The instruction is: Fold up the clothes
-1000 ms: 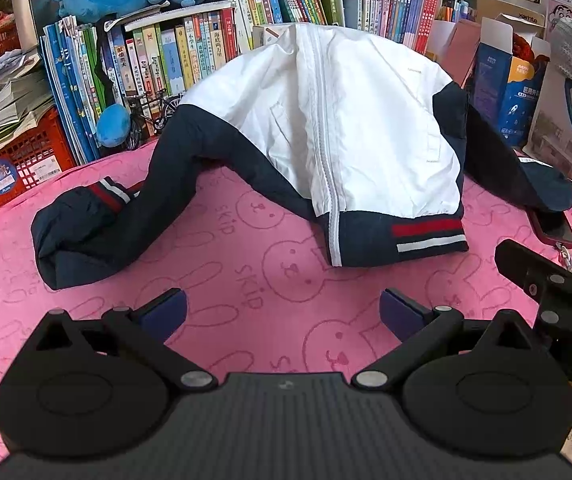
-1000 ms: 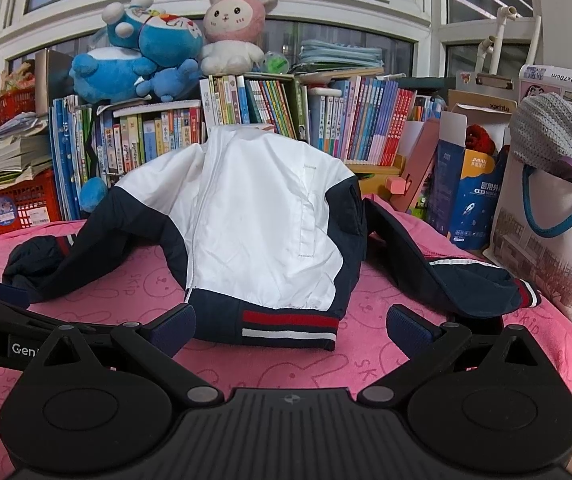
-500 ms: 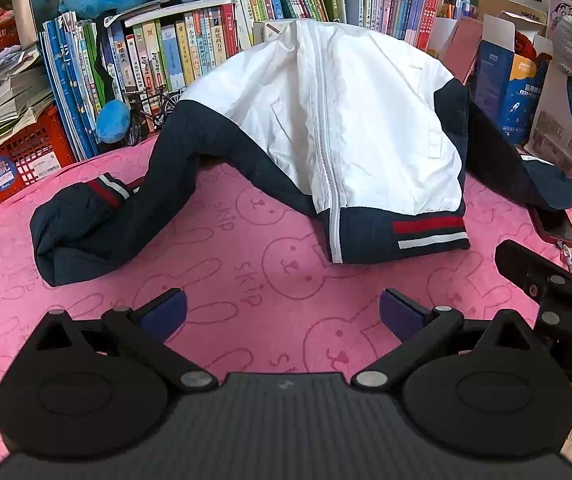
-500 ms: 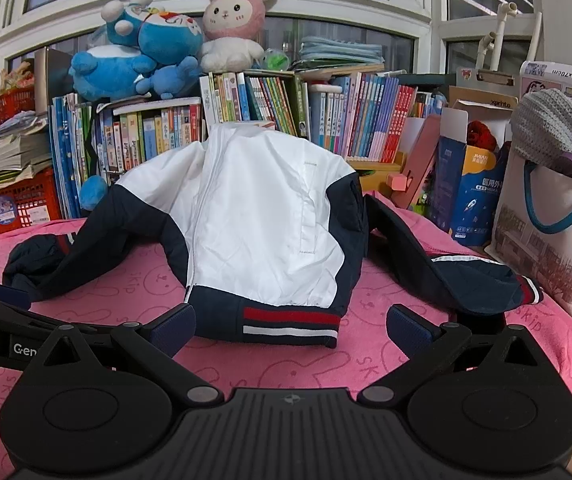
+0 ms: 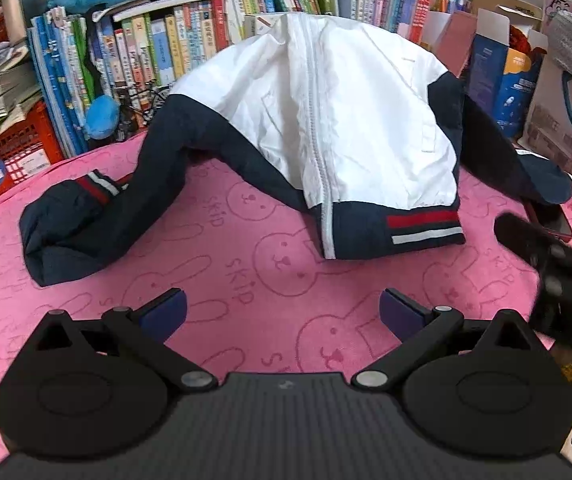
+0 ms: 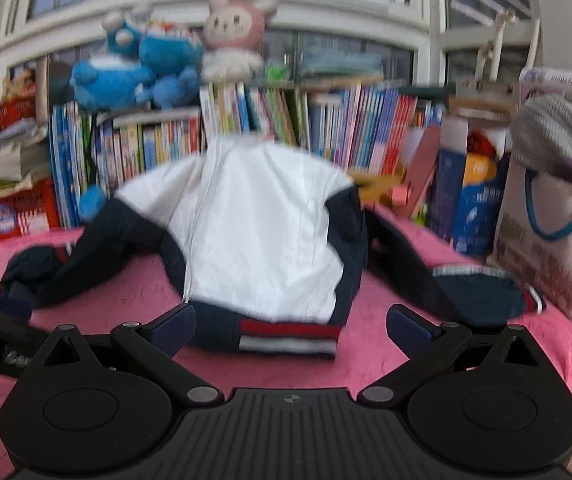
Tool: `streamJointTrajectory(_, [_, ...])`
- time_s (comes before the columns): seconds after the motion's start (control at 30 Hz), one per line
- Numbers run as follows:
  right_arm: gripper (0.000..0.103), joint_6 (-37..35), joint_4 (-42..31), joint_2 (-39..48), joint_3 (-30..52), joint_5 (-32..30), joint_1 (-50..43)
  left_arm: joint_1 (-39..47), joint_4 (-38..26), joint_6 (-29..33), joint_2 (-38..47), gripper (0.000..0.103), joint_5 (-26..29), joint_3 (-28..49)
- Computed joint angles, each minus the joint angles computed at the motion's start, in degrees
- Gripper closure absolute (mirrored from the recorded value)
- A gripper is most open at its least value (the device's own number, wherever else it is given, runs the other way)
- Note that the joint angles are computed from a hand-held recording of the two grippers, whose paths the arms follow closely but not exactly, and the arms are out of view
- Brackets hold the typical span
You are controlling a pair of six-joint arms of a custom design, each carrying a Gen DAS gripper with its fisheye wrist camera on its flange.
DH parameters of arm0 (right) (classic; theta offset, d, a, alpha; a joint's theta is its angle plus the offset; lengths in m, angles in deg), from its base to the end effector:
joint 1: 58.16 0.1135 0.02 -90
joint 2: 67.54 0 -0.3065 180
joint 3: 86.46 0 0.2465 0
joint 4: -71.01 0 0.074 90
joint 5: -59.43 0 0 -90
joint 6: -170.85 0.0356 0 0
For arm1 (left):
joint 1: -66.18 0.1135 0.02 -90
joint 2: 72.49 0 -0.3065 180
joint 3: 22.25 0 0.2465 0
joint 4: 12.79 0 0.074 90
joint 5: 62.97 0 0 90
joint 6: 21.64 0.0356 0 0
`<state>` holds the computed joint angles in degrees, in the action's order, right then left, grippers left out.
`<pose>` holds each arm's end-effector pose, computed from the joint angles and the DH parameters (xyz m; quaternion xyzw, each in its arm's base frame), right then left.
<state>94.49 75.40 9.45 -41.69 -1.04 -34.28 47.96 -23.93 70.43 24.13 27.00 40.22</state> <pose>0.2379 0.0861 0.2317 0.0572 0.8366 -0.0461 0.5429 0.3196 -0.1052 0.2017 0.1628 0.9104 -0.0532 0.3766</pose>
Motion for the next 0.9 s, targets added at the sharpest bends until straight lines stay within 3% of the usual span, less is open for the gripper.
streamJointTrajectory(0.43, [0.000,-5.0,18.0,14.9,-2.1,-15.9,-14.3,-0.8,-3.5,0.4,8.0,0.000,-1.8,6.7])
streamJointTrajectory(0.9, [0.000,-5.4,8.3,34.9,19.2,-18.3,-17.6,-0.5,-5.0,0.0,9.8,0.000,-1.9,8.7])
